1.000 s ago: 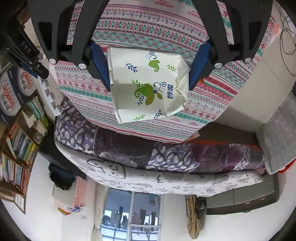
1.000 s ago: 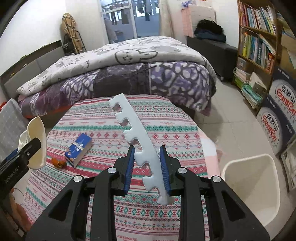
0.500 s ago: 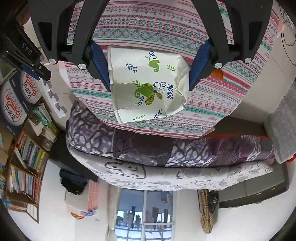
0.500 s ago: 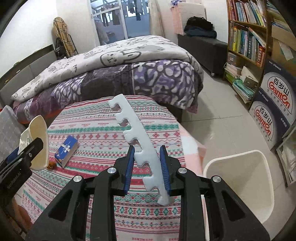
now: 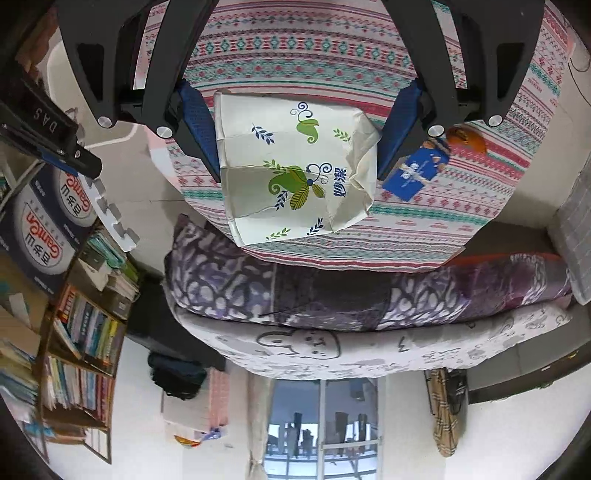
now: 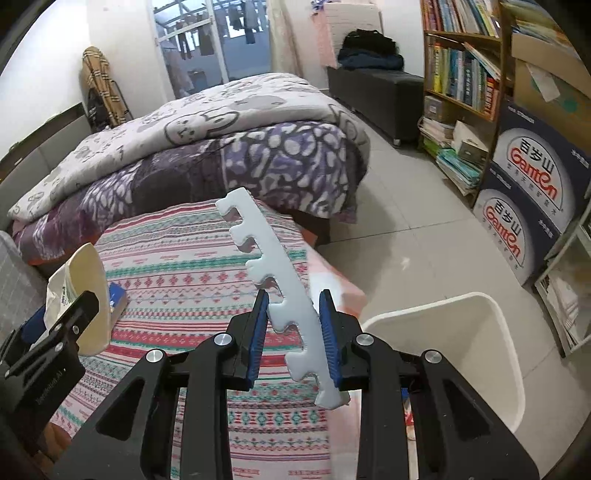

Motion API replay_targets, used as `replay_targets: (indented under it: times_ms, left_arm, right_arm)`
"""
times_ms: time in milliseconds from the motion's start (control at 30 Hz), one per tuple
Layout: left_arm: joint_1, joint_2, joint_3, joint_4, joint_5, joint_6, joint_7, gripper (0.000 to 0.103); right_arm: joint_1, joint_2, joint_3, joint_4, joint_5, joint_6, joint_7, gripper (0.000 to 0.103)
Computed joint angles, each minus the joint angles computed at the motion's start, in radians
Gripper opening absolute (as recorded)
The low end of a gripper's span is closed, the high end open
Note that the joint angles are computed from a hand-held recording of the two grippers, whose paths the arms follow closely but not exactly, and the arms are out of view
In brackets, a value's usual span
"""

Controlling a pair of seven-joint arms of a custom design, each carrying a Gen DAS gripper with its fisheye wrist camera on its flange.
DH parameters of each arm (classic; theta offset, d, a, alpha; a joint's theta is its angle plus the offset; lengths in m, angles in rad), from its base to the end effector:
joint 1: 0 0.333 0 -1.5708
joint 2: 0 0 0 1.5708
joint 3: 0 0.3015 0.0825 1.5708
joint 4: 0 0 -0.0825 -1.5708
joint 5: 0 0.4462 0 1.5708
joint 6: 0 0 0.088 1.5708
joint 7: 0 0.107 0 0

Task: Collect trash
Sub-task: 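Lift the tissue box and foam strip with both tools toward the bin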

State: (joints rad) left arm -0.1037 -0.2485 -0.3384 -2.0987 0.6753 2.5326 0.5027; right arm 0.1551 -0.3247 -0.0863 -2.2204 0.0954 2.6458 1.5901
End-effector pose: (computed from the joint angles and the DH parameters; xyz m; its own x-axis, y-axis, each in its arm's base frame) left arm 0.5301 -0.2730 0.5625 0.1556 -0.9872 0.0362 -0.6213 -0.1263 -0.7734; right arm 0.5679 0.0329 0.5616 0.0280 -0.9910 -0.1306 -0.7373 0.0677 -0.6721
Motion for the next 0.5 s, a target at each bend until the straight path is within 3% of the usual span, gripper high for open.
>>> replay_targets:
  times_ms: [500]
  left_arm:
    - [-0.089, 0.110, 0.004, 0.085, 0.021, 0.018, 0.055, 0.077]
  right_arm:
    - [-0.108, 0.035, -0.008, 0.047, -0.119, -0.134, 0.122, 0.028]
